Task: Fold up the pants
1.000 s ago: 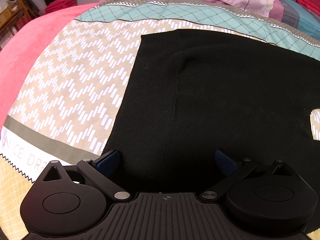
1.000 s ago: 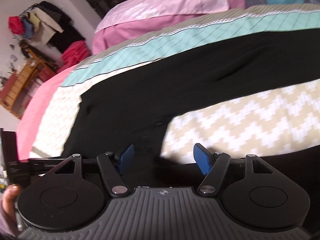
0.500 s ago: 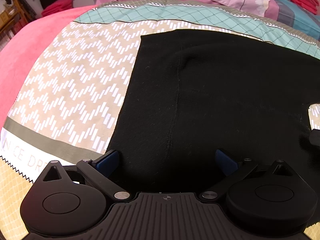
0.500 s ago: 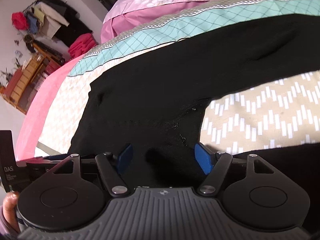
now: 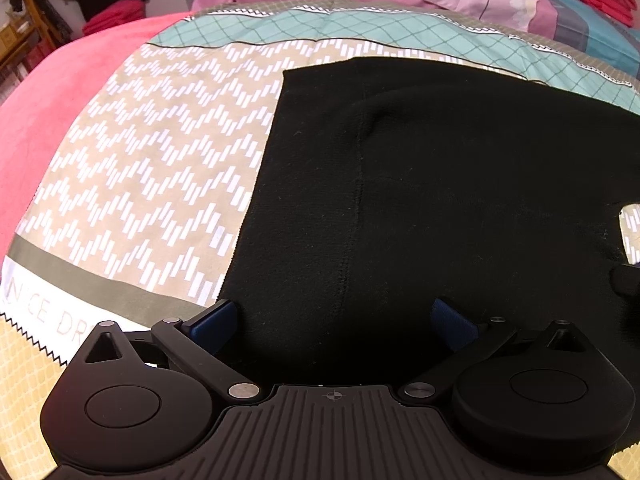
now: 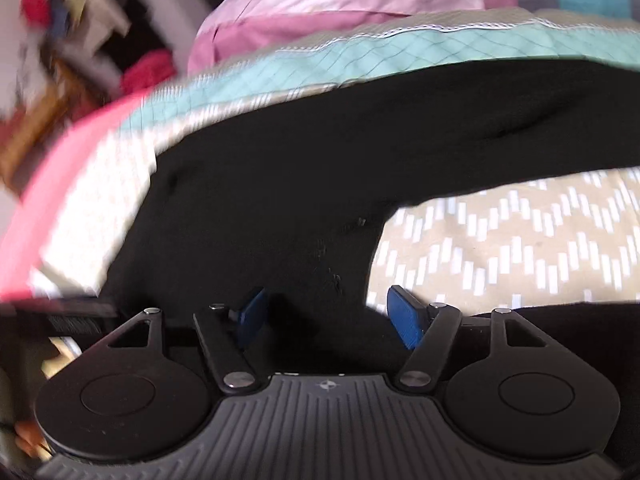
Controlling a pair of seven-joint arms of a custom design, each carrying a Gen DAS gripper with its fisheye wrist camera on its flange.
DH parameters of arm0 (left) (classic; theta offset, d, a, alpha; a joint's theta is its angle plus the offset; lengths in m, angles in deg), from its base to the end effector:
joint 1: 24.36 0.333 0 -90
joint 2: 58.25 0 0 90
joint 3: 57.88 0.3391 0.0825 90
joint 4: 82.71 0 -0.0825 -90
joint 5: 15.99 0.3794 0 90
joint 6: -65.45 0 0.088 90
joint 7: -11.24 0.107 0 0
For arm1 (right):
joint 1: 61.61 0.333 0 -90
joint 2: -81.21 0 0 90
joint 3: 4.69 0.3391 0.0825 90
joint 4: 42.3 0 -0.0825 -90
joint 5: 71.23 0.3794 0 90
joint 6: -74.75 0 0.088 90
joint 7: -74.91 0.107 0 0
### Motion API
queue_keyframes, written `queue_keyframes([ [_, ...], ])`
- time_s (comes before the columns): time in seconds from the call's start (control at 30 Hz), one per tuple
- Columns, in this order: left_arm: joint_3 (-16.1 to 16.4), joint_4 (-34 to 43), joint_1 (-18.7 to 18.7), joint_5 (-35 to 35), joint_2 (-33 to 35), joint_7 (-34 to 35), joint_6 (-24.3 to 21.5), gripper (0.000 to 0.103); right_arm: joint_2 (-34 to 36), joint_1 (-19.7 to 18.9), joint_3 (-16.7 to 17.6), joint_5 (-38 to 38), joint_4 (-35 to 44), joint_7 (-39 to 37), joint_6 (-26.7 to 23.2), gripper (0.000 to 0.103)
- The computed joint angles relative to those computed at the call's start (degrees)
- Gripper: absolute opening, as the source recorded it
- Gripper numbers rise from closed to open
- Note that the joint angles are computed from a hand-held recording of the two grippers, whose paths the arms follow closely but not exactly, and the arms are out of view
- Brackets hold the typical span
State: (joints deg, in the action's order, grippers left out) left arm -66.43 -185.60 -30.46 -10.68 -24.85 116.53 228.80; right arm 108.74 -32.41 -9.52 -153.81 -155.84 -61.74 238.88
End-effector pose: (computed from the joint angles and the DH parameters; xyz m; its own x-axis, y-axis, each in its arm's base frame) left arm 0.6839 -0.1688 0.3022 -0.5073 -0.8554 -0.1051 -0.7425 0.4957 -0.4506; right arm 0.5385 0.3075 0.2568 -0.3968 -0.8650 -0.3071 -0.6471 0.5009 -0.5748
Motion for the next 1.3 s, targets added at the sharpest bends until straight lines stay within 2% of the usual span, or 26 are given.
queue_keyframes([
  [0.03, -0.1, 0.2, 0.1, -0.1, 0.0, 0.1, -0.2, 0.103, -0.2, -0.2, 0.1, 0.6, -0.4, 0.1, -1.0, 0.047],
  [0.07, -0.2, 0.3, 0.2, -0.1, 0.1, 0.3, -0.4, 0.103, -0.8, 0.6, -1.8, -0.3, -1.2, 4.2, 0.7, 0.046],
  [0.1, -0.3, 0.3, 0.3, -0.1, 0.1, 0.3, -0.4, 0.103, -1.7, 0.2, -1.9, -2.7, -2.1, 10.4, 0.6, 0.046],
  [0.13, -0.3, 0.2, 0.3, -0.1, 0.1, 0.3, -0.3, 0.103, -2.9, -0.1, -1.0, -2.4, -3.3, 12.5, -2.3, 0.048],
  [0.2, -0.2, 0.1, 0.2, -0.1, 0.1, 0.3, 0.0, 0.103, -4.9, 0.1, 0.6, 0.9, -5.1, 9.5, -8.2, 0.058],
  [0.23, 0.0, 0.0, 0.1, 0.0, 0.0, 0.1, 0.2, 0.103, -5.8, 0.3, 1.1, 0.4, -5.9, 9.6, -9.6, 0.06],
  [0.3, 0.1, -0.1, -0.1, 0.1, 0.0, -0.1, 0.4, 0.103, -7.0, 0.7, 2.5, -0.5, -7.0, 8.6, -11.9, 0.06],
  [0.47, 0.5, 0.2, -0.5, 0.5, 0.2, -0.7, 0.0, 0.103, -7.6, 3.8, 6.8, 2.1, -7.4, 0.5, -20.3, 0.062],
  [0.6, 0.9, 0.9, -0.9, 1.0, 0.5, -1.4, -0.8, 0.103, -7.2, 4.0, 8.8, 8.7, -7.8, -6.1, -18.0, 0.068],
  [0.7, 1.3, 1.5, -1.3, 1.5, 0.7, -2.1, -1.6, 0.103, -8.2, 6.0, 8.7, 10.2, -8.4, -10.3, -20.1, 0.069],
  [0.77, 1.7, 2.1, -1.8, 1.9, 0.8, -2.7, -2.5, 0.103, -10.2, 7.1, 8.1, 9.2, -9.9, -6.9, -22.4, 0.069],
  [0.87, 2.3, 2.9, -2.5, 2.5, 0.7, -4.3, -3.9, 0.103, -12.6, 7.6, 8.8, 10.4, -11.8, -4.1, -28.5, 0.072],
  [0.97, 0.6, 1.6, -1.2, 1.1, -0.9, -4.7, -3.7, 0.103, -13.8, 6.8, 10.2, 15.0, -13.4, -4.3, -31.3, 0.075],
  [1.03, -0.1, -0.2, -0.8, 0.7, -2.5, -4.4, -2.0, 0.103, -13.8, 5.5, 10.9, 19.7, -14.5, -7.8, -29.7, 0.076],
  [1.07, -0.7, -1.4, -0.5, 0.3, -3.4, -4.1, -0.8, 0.103, -13.9, 4.8, 11.1, 21.4, -15.4, -9.8, -27.3, 0.076],
  [1.17, -2.6, -3.5, 0.1, -1.3, -5.1, -2.7, 0.7, 0.103, -16.9, 5.3, 11.0, 18.9, -18.5, -8.8, -26.7, 0.076],
  [1.23, -2.9, -3.8, -0.4, -1.7, -5.3, -2.2, -0.1, 0.103, -19.5, 5.7, 11.5, 17.7, -20.6, -5.1, -30.0, 0.076],
  [1.3, -1.8, -3.3, -2.4, -0.4, -4.6, -2.6, -1.8, 0.103, -21.8, 5.9, 12.7, 19.6, -22.4, -2.6, -35.8, 0.078],
])
